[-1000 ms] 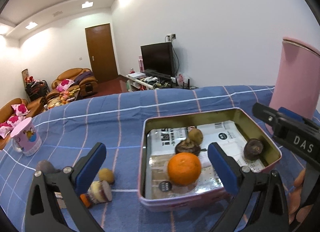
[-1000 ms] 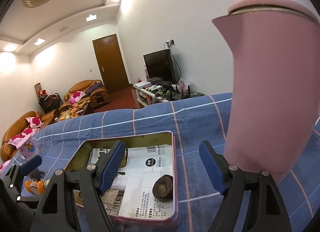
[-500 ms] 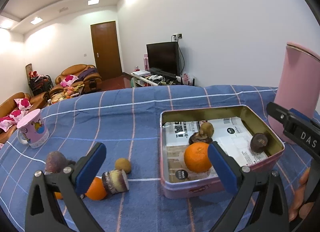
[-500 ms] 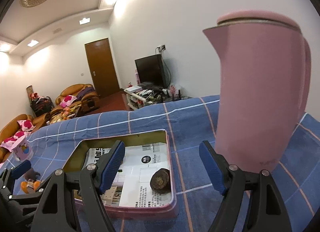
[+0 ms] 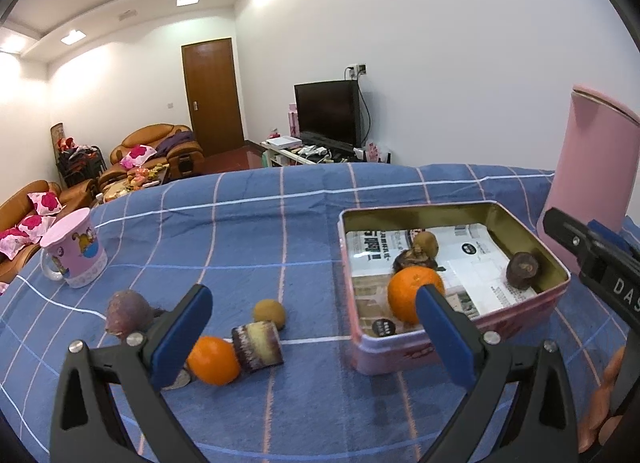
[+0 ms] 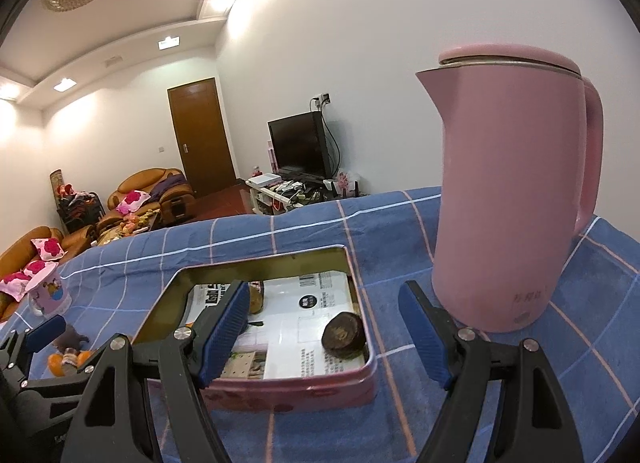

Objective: Organize fruits
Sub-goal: 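Withdraw both grippers from the tin toward the remaining fruits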

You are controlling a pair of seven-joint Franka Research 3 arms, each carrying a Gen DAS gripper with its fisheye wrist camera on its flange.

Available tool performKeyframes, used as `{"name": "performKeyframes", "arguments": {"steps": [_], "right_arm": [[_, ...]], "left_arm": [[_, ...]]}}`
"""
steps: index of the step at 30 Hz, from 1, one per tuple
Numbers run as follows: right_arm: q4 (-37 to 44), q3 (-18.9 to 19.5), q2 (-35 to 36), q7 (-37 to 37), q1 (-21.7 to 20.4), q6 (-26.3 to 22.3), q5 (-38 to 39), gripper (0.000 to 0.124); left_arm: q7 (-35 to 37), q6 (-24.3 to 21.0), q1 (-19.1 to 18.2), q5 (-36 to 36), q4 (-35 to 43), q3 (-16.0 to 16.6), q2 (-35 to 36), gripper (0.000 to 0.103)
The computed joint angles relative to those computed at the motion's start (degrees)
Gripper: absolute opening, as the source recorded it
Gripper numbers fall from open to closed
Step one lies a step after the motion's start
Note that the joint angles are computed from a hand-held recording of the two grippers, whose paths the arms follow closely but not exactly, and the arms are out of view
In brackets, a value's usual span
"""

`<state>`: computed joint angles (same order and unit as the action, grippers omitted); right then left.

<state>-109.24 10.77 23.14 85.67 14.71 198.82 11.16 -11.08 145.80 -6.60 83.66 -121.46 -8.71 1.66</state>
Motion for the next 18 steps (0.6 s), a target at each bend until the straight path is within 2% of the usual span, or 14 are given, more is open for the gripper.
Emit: {"name": "performKeyframes", "arguments": {"steps": [4, 7, 15, 18], "right_arm": [[-1.3, -1.9, -0.9, -1.0, 2.6, 0.8, 2.0, 0.078], [-2.3, -1.3, -1.6, -0.8, 2.7, 0.8, 2.2, 0.078], [-3.6, -4.0, -2.6, -4.0, 7.7, 1.2, 5.7, 0.078], [-3.7, -3.9, -2.7, -4.9, 8.3, 1.1, 6.2, 0.078]], "left_arm": [[-0.5, 0.8, 0.4, -0.1, -1.3, 0.2, -1.0, 0.103], [-1.0, 1.6, 1.0, 0.0, -2.5, 0.3, -2.1, 0.103], [-0.9, 2.6, 2.5, -0.8, -4.9, 0.2, -4.0, 0.103], [-0.4, 3.3, 3.3, -1.9, -6.2, 0.5, -5.1, 0.103]]}}
